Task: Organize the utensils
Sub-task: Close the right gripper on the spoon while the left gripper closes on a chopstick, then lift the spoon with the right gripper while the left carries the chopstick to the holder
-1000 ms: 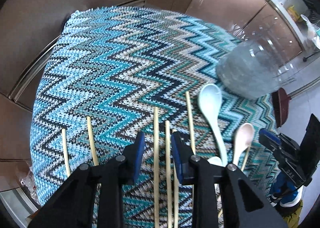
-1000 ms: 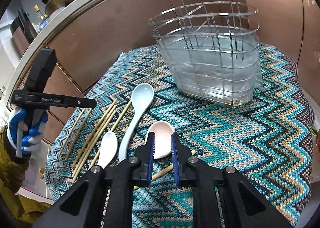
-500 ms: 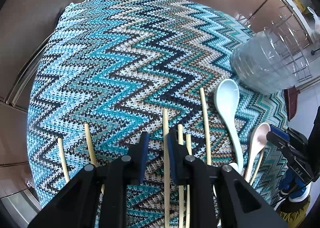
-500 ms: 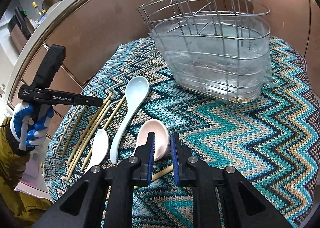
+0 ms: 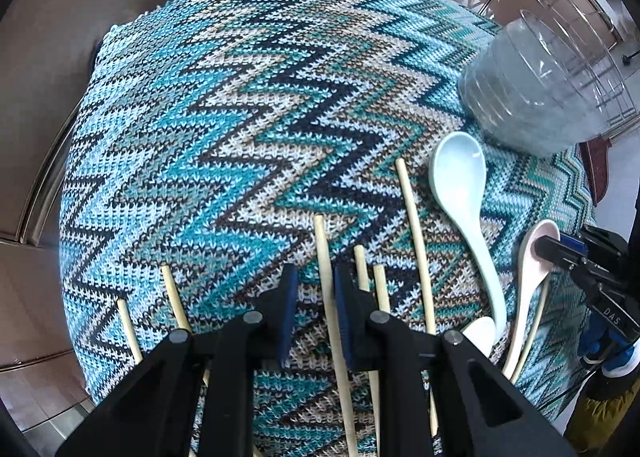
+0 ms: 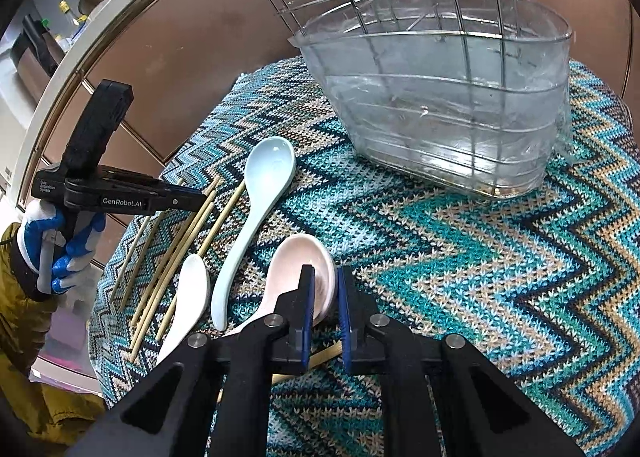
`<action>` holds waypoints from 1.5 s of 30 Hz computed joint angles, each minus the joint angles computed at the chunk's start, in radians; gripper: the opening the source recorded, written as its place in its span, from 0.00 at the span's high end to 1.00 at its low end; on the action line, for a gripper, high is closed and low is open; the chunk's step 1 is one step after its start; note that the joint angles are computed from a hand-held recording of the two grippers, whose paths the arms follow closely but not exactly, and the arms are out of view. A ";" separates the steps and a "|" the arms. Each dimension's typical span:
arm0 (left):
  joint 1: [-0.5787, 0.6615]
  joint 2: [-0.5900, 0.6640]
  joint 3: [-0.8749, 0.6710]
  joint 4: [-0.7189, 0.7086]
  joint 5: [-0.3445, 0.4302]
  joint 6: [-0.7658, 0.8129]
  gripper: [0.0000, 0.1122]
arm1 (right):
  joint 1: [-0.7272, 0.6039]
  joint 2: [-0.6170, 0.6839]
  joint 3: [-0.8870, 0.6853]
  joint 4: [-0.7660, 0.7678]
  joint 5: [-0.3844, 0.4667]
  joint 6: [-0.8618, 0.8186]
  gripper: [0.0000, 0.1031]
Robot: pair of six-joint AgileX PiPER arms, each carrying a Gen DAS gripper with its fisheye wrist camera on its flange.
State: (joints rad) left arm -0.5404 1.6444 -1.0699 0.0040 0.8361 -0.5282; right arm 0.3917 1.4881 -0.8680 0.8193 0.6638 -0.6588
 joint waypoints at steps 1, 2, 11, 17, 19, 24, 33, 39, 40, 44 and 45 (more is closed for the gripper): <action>0.002 -0.003 0.005 -0.001 -0.006 0.000 0.87 | 0.000 0.002 0.003 0.008 -0.004 -0.006 0.91; 0.007 -0.010 0.013 -0.002 -0.011 0.003 0.89 | 0.000 0.002 0.004 0.012 -0.005 -0.007 0.91; 0.052 -0.153 0.145 -0.029 -0.103 0.014 0.94 | 0.049 -0.088 0.022 -0.082 -0.028 0.108 0.92; -0.030 -0.264 0.184 0.110 -0.113 -0.154 0.95 | 0.137 -0.207 0.009 -0.295 -0.036 0.349 0.93; -0.068 -0.305 0.192 0.163 -0.100 -0.222 0.95 | 0.172 -0.250 0.003 -0.380 -0.027 0.445 0.93; -0.119 -0.356 0.216 0.203 -0.099 -0.323 0.95 | 0.291 -0.328 -0.010 -0.591 -0.001 0.695 0.93; -0.351 -0.514 0.144 0.451 0.100 -0.604 0.95 | 0.518 -0.503 -0.054 -0.980 0.129 1.137 0.93; -0.456 -0.543 0.032 0.573 0.246 -0.684 0.95 | 0.617 -0.556 -0.121 -1.165 0.234 1.295 0.93; -0.469 -0.539 0.007 0.590 0.264 -0.687 0.95 | 0.619 -0.564 -0.138 -1.190 0.251 1.306 0.93; -0.490 -0.509 -0.116 0.629 0.303 -0.661 0.95 | 0.575 -0.581 -0.195 -1.233 0.288 1.297 0.93; -0.482 -0.493 -0.162 0.629 0.300 -0.640 0.95 | 0.551 -0.581 -0.210 -1.229 0.288 1.280 0.93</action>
State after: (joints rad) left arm -1.0226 1.1509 -1.2315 0.6326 1.1358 -1.1681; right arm 0.9423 0.9072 -1.0776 -0.4101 0.9519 0.6213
